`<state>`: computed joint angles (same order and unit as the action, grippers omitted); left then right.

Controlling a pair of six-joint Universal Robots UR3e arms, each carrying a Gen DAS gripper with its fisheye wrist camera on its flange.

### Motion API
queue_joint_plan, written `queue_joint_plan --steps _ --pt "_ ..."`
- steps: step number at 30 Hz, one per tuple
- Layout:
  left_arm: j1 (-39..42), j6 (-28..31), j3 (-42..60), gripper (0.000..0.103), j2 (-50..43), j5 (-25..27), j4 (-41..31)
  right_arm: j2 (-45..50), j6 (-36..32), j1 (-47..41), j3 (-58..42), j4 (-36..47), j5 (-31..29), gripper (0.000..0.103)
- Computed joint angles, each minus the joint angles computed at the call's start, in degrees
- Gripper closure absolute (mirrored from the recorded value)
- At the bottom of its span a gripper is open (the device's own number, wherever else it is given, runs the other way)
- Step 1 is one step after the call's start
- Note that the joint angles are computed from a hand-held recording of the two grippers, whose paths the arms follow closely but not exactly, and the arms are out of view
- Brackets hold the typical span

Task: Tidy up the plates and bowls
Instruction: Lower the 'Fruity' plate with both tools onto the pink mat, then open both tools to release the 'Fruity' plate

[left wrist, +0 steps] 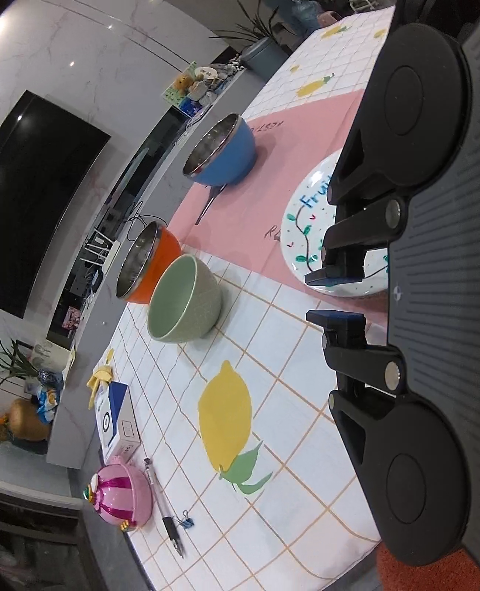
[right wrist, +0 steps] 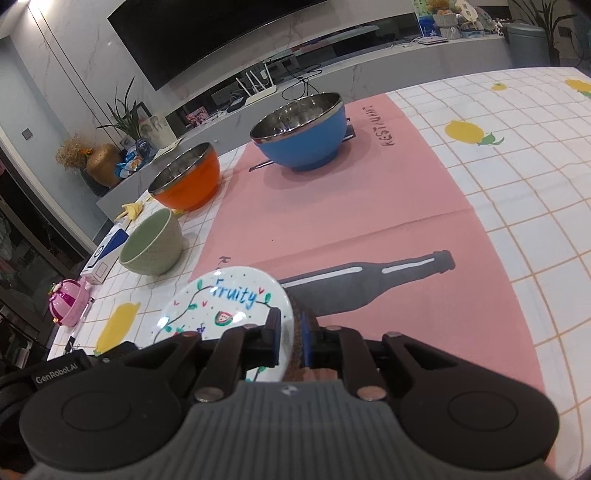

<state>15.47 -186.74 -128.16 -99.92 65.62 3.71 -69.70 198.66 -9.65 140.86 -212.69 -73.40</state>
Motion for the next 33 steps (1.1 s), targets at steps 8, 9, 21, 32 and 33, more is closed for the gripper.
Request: queue_joint_plan --steps 8,9,21,32,33 --pt "2.11 1.13 0.45 0.084 0.24 -4.54 -4.62 -1.69 0.50 -3.05 3.05 0.60 5.51 0.079" --pt "1.89 1.23 0.55 0.084 0.11 -4.31 -4.87 -1.82 0.54 -3.10 3.05 0.95 5.83 0.079" --pt "1.90 1.85 1.53 0.090 0.97 -4.10 -7.40 -2.29 0.34 -3.06 2.91 1.72 5.90 0.085" --pt "4.61 3.20 9.33 0.086 2.07 -6.79 -13.85 -4.82 -0.35 0.11 -4.19 8.25 5.08 0.078" --pt "4.37 3.38 10.52 0.086 1.86 -6.85 -14.51 -4.80 -0.56 0.41 -5.18 9.18 4.98 0.078"
